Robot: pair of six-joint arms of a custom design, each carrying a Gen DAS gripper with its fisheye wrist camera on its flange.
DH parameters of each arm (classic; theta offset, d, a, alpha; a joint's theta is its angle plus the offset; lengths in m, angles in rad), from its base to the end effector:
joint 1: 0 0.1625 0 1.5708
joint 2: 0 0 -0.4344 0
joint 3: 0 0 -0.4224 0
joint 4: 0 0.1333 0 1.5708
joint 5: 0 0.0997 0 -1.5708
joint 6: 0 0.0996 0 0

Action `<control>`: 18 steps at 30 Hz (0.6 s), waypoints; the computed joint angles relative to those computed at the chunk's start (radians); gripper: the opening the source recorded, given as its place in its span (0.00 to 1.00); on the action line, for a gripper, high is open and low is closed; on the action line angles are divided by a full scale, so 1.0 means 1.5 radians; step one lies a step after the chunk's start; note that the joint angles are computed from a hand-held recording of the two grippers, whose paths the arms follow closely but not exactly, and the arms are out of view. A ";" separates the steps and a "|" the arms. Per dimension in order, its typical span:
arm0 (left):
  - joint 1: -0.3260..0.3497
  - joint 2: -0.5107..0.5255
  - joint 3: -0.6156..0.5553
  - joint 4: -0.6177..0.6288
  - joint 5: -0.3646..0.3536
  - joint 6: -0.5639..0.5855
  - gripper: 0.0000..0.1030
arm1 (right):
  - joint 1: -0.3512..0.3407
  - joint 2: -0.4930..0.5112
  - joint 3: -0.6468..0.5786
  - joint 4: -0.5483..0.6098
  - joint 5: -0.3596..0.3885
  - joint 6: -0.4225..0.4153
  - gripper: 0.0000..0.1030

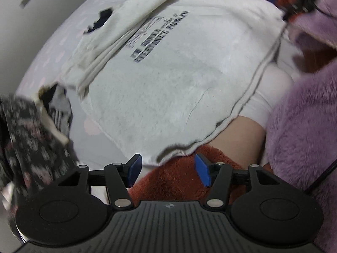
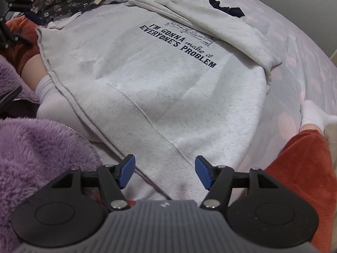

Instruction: Fold clothes

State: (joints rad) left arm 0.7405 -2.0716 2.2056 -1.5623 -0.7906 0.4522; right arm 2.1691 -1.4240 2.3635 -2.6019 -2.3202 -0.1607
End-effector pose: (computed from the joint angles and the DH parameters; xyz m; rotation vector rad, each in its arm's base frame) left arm -0.0833 -0.3516 0.4029 1.4612 1.8421 -0.0169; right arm 0.2900 -0.3092 0.1877 0.8527 -2.2553 0.3137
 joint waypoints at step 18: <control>-0.001 0.106 0.012 0.035 0.106 0.308 0.48 | -0.007 0.054 -0.059 0.172 0.015 -0.051 0.66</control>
